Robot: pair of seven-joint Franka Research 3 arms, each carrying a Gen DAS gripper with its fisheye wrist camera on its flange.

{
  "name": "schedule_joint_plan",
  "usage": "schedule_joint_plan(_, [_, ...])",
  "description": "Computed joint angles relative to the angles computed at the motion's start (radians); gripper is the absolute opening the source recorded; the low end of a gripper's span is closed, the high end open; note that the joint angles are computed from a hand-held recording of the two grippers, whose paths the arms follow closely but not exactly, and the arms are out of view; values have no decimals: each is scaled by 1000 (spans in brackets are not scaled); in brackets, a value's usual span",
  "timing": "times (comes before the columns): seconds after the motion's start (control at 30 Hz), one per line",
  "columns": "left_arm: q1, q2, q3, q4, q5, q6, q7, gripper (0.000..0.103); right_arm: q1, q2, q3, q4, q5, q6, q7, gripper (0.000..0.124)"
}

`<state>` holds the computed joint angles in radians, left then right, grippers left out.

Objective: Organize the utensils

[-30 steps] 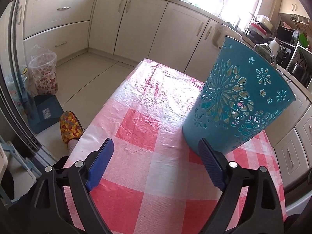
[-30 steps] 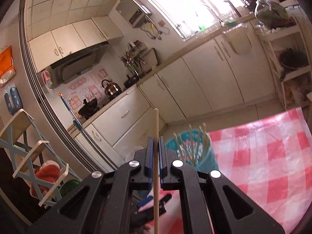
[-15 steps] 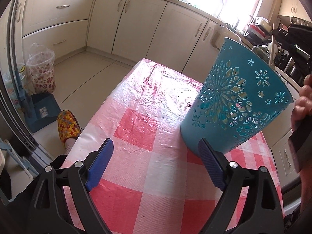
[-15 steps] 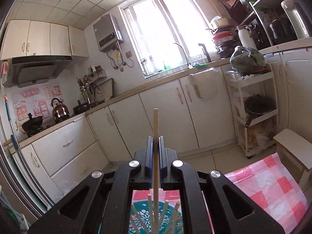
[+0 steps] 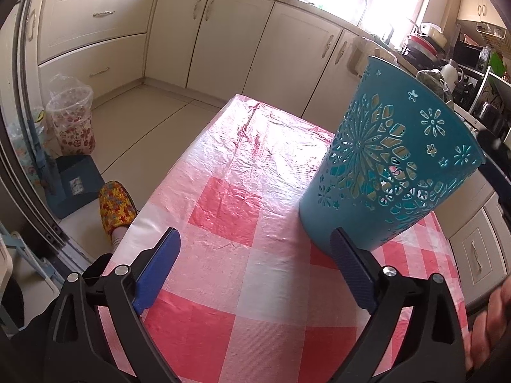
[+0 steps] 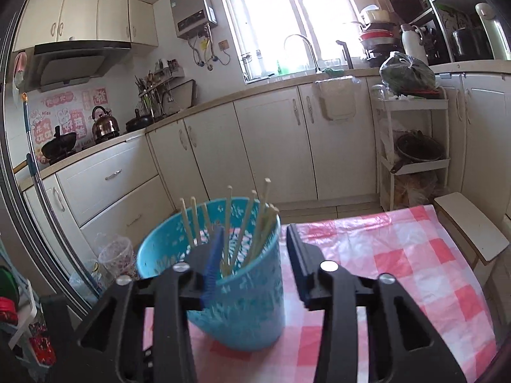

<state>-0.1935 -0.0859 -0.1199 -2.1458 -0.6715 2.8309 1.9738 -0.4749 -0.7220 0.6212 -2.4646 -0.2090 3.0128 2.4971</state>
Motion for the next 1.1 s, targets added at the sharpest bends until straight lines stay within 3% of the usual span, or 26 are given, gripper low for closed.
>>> schedule_joint_plan(0.03, [2,-1,-3,-1,17,3,-14,93,30,-32,-20,-35,9,2,1,52])
schedule_joint_plan(0.1, [6,0,-7,-2,54,6,-42,95,76,-85,-45,-53,19,-99,-10,73])
schedule_joint_plan(0.17, [7,-2,-8,0,85,5,-59,95,142,-102,-94,-55,23,-198,-30,82])
schedule_joint_plan(0.27, [7,-15,-8,-8,130,0,-79,95,198,-122,-142,-59,5,-279,-36,82])
schedule_joint_plan(0.63, [-18,-41,15,16,153,-15,-114,95,228,114,-224,114,-107,-261,-62,84])
schedule_joint_plan(0.83, [-5,-51,20,27,179,-78,-130,95,284,70,-263,86,-120,-282,-46,85])
schedule_joint_plan(0.97, [8,-90,13,12,266,-121,-171,95,354,-18,-296,32,-61,-367,-54,93])
schedule_joint_plan(1.1, [27,-167,-2,-14,411,-174,-276,95,453,-63,-331,34,38,-565,-85,95])
